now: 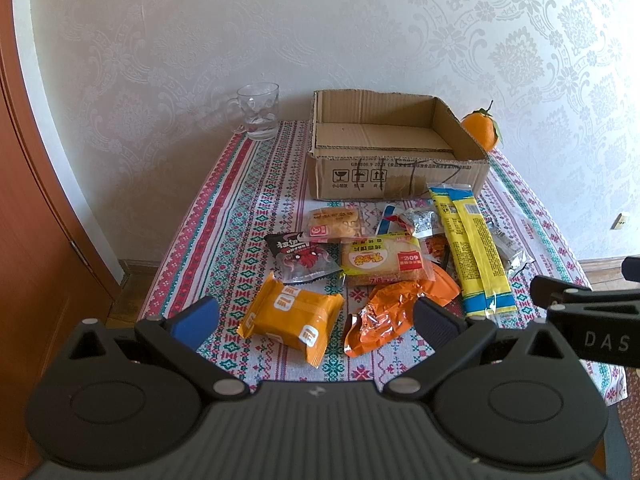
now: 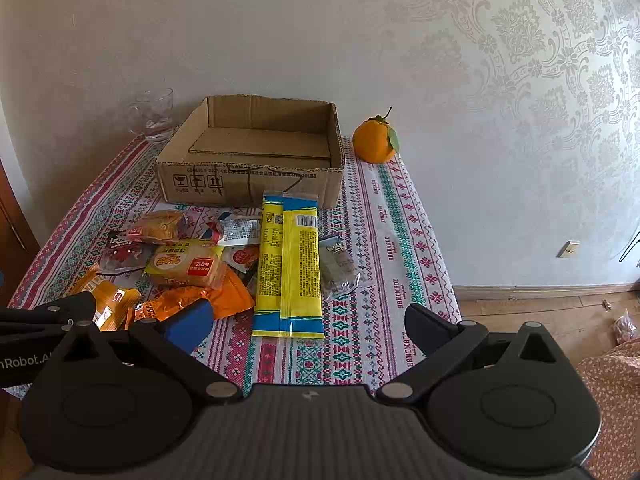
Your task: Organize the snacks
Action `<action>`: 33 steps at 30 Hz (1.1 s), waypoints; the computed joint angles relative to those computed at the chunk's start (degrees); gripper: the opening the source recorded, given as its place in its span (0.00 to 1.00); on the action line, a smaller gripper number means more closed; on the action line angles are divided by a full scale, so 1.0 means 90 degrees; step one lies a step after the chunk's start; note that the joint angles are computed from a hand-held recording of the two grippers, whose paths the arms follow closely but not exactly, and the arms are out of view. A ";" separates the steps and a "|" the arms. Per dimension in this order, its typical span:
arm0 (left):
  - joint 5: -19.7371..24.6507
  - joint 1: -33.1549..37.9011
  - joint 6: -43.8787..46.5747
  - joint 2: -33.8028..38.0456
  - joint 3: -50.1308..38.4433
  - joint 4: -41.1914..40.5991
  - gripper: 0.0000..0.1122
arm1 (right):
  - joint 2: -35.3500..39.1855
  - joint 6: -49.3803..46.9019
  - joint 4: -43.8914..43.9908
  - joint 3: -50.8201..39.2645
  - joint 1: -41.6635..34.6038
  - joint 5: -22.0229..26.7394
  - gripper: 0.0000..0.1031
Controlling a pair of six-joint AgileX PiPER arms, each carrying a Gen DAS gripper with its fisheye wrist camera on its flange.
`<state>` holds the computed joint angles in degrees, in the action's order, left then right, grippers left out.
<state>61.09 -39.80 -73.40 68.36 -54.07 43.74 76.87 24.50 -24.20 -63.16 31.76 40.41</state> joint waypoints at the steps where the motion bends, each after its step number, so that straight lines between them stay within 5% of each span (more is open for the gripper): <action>1: -0.0003 0.0001 0.0000 0.0003 -0.0002 0.0001 0.91 | 0.0000 -0.0015 0.0006 0.0004 -0.0014 -0.0014 1.00; 20: -0.0094 0.0005 -0.0036 0.0089 -0.0013 0.0067 0.91 | 0.0009 -0.0051 -0.0067 0.0009 -0.0038 -0.0047 1.00; 33: -0.0951 0.0602 0.0206 0.0166 0.0356 0.0148 0.91 | 0.0314 -0.0484 -0.0060 0.0054 -0.0191 -0.0684 1.00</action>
<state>52.53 -34.39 -71.55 69.85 -50.87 45.08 79.69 20.15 -24.74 -62.67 30.04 34.25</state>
